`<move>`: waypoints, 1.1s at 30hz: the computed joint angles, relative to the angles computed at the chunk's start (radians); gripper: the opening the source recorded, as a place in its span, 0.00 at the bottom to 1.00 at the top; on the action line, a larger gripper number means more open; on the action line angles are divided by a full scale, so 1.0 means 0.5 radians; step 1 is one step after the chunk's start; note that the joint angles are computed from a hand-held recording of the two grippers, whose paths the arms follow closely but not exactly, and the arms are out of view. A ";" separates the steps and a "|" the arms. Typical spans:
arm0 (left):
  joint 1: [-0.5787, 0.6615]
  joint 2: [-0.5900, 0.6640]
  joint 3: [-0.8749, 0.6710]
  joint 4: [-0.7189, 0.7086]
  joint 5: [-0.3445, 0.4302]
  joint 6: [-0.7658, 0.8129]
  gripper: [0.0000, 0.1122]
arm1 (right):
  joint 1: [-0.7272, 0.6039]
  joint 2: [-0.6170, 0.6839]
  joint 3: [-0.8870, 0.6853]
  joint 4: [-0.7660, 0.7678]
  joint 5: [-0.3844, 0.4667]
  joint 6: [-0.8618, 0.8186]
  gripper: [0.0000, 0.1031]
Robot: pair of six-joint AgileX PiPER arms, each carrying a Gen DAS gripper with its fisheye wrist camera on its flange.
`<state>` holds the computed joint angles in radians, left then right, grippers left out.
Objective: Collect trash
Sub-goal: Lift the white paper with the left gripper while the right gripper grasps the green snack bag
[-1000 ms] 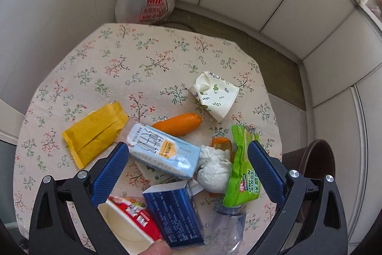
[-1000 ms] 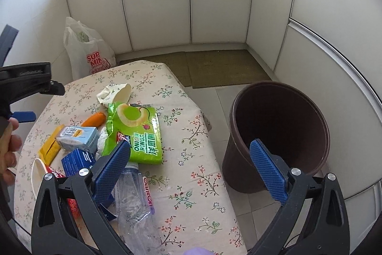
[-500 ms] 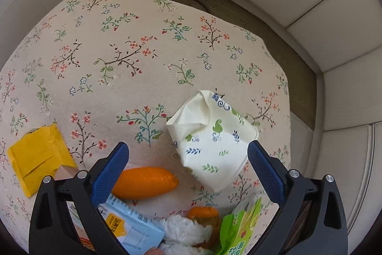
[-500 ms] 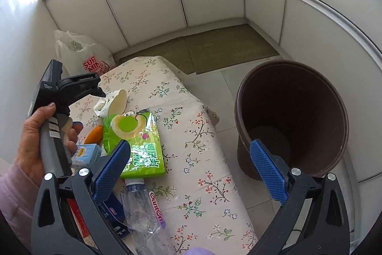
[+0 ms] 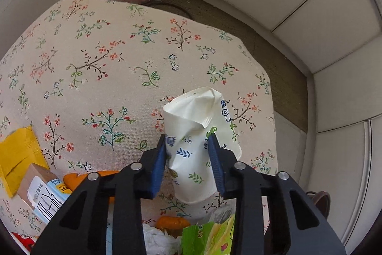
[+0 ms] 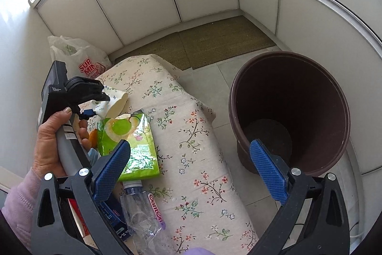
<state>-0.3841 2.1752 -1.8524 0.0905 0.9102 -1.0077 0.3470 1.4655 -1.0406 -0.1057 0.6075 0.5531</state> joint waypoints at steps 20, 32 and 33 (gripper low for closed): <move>-0.489 -1.583 1.270 0.564 -0.271 -0.440 0.17 | 0.357 0.059 -0.053 -0.320 0.055 0.067 0.93; -1.184 -2.590 2.082 1.456 0.272 -1.386 0.17 | 0.674 0.594 -0.440 -0.500 0.180 0.148 0.93; -1.201 -2.633 2.129 1.482 0.309 -1.422 0.17 | 0.682 0.614 -0.451 -0.520 0.185 0.161 0.93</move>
<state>-0.9847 0.8588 -0.7879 0.8316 1.0646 -1.7186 0.6880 1.7725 -1.2662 -0.3658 0.7001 0.6334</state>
